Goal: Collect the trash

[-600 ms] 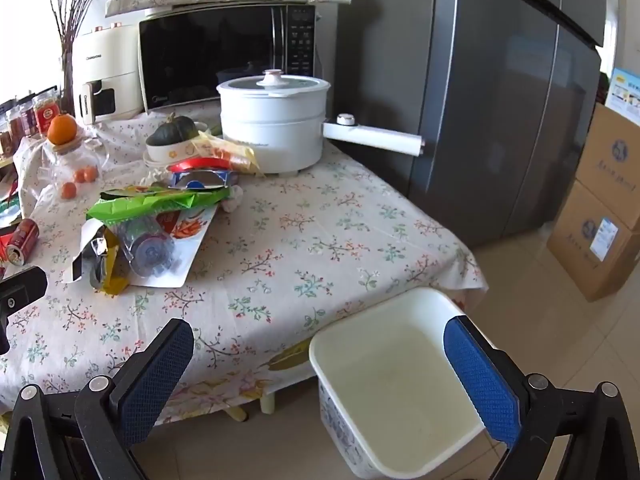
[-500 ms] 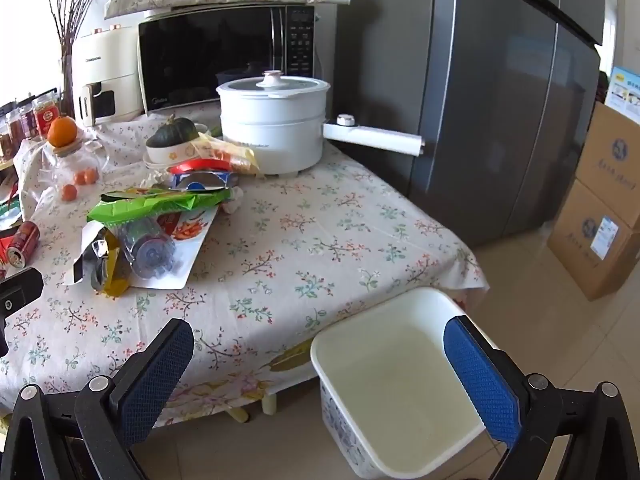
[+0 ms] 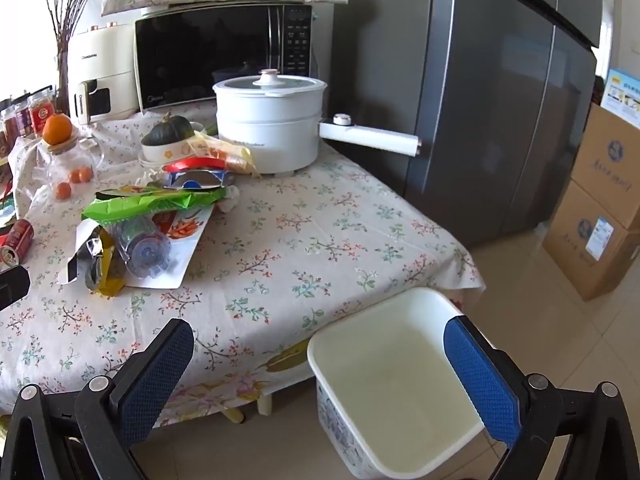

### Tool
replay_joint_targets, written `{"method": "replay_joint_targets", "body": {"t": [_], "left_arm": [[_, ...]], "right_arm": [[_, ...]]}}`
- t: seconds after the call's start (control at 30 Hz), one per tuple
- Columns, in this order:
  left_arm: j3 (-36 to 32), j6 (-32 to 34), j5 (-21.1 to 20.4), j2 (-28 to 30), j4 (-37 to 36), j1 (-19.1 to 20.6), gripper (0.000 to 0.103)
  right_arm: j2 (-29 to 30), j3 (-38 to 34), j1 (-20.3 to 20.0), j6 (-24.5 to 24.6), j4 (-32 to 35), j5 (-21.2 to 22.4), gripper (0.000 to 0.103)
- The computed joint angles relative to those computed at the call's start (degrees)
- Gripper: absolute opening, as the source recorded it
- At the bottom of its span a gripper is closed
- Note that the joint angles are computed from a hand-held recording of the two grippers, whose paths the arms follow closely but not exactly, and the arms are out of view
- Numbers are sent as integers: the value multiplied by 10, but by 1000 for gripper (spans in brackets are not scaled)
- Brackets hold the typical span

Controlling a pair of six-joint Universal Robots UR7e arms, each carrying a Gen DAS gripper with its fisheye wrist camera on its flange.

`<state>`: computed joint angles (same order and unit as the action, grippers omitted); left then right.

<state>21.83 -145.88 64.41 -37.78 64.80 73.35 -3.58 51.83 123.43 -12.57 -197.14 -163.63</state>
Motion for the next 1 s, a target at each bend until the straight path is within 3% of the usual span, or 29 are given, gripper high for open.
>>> {"method": "replay_joint_targets", "body": {"t": [0.5, 0.93, 1.0], "left_arm": [[28, 0, 1, -11, -16, -3, 103], [47, -5, -6, -14, -29, -9, 103], [25, 1, 2, -10, -13, -1, 103]], "right_arm": [[-5, 9, -1, 12, 13, -2, 103], [2, -6, 0, -6, 0, -7, 103], [2, -5, 0, -6, -1, -7, 103]]}}
